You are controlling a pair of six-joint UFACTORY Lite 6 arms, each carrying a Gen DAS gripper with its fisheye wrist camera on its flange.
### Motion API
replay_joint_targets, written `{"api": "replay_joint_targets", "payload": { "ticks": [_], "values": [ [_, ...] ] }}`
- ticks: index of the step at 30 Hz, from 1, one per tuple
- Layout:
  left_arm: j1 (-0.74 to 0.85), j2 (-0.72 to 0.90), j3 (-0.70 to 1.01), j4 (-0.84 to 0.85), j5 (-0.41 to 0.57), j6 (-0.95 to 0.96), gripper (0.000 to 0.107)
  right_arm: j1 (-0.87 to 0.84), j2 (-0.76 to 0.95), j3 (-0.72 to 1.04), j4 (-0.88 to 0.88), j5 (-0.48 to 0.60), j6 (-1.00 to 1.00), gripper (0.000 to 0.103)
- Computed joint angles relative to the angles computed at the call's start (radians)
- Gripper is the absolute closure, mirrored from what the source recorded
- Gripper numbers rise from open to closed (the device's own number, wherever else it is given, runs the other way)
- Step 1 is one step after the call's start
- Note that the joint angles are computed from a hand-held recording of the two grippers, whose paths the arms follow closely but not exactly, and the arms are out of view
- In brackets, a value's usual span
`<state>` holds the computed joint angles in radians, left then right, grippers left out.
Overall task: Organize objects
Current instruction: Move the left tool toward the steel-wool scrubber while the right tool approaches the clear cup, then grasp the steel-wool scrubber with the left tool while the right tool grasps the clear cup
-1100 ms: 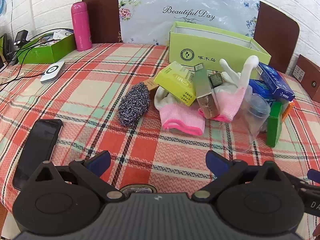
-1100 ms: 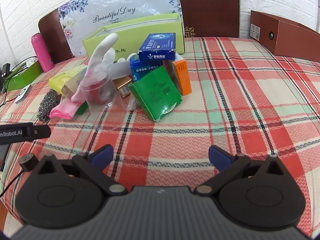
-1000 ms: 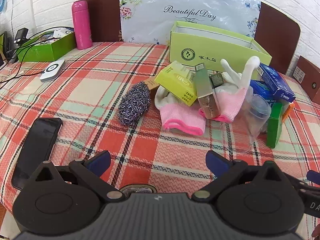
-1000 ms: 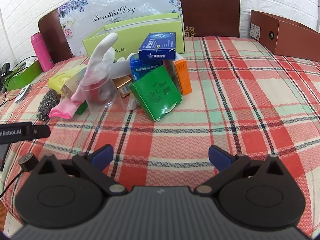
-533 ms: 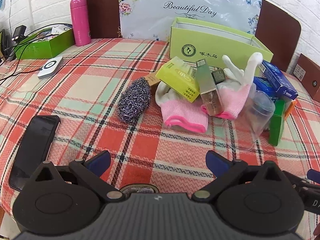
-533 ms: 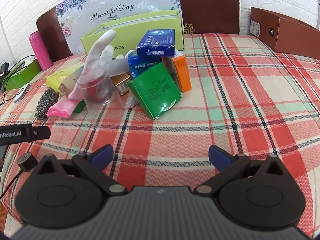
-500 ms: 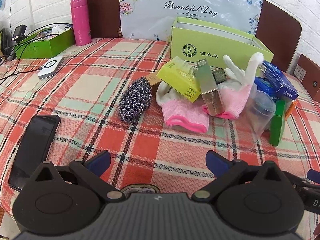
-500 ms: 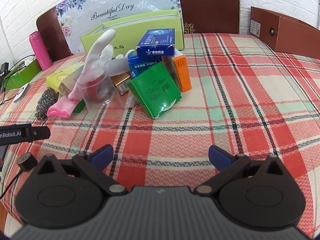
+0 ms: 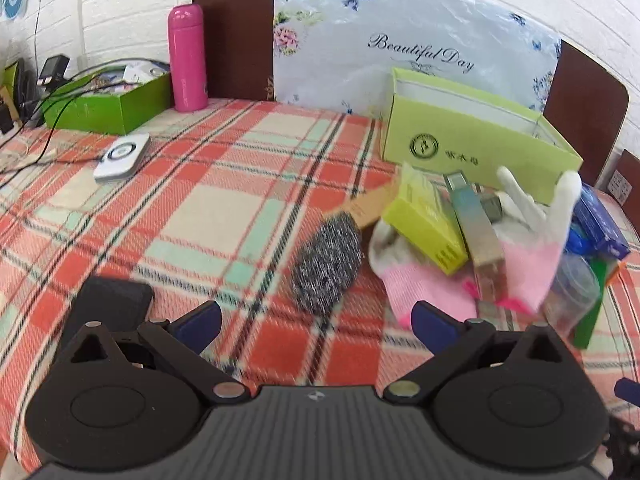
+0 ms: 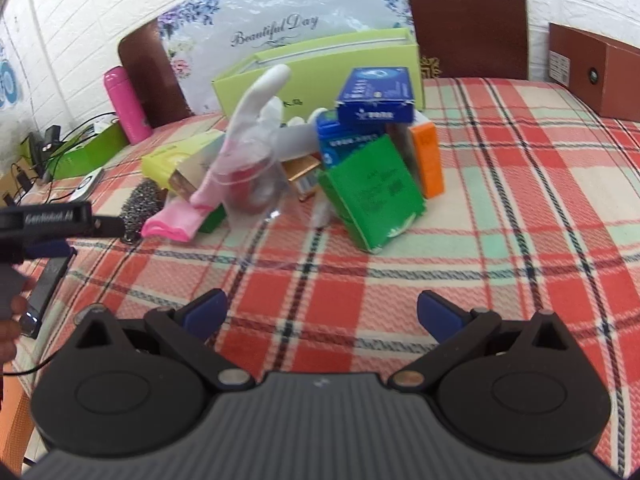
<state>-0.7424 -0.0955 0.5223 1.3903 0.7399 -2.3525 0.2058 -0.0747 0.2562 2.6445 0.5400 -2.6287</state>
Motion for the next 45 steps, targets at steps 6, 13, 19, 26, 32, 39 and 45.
{"api": "replay_joint_targets", "payload": {
  "ticks": [6,13,19,26,32,39,45],
  "values": [
    [0.188,0.117,0.07,0.199,-0.112,0.012,0.004,0.079,0.052,0.039,0.051,0.062,-0.097,0.0],
    [0.31,0.231,0.111,0.396,-0.255,-0.089,0.014,0.198,0.183,0.152,0.174,0.076,-0.239,0.0],
    [0.301,0.218,0.05,0.585,-0.235,-0.224,0.041,0.261,0.314,0.28,0.295,0.076,-0.313,0.007],
    [0.309,0.165,0.027,0.7,-0.224,-0.315,0.048,0.288,0.379,0.342,0.429,0.075,-0.417,0.025],
    [0.353,0.249,0.081,0.776,-0.266,-0.37,0.052,0.26,0.386,0.344,0.392,0.068,-0.379,0.046],
    [0.368,0.181,0.033,0.824,-0.306,-0.482,0.065,0.234,0.367,0.316,0.336,0.087,-0.335,0.047],
    [0.306,0.119,0.022,0.644,-0.307,-0.346,0.066,0.217,0.288,0.251,0.288,0.1,-0.303,0.048]
  ]
}}
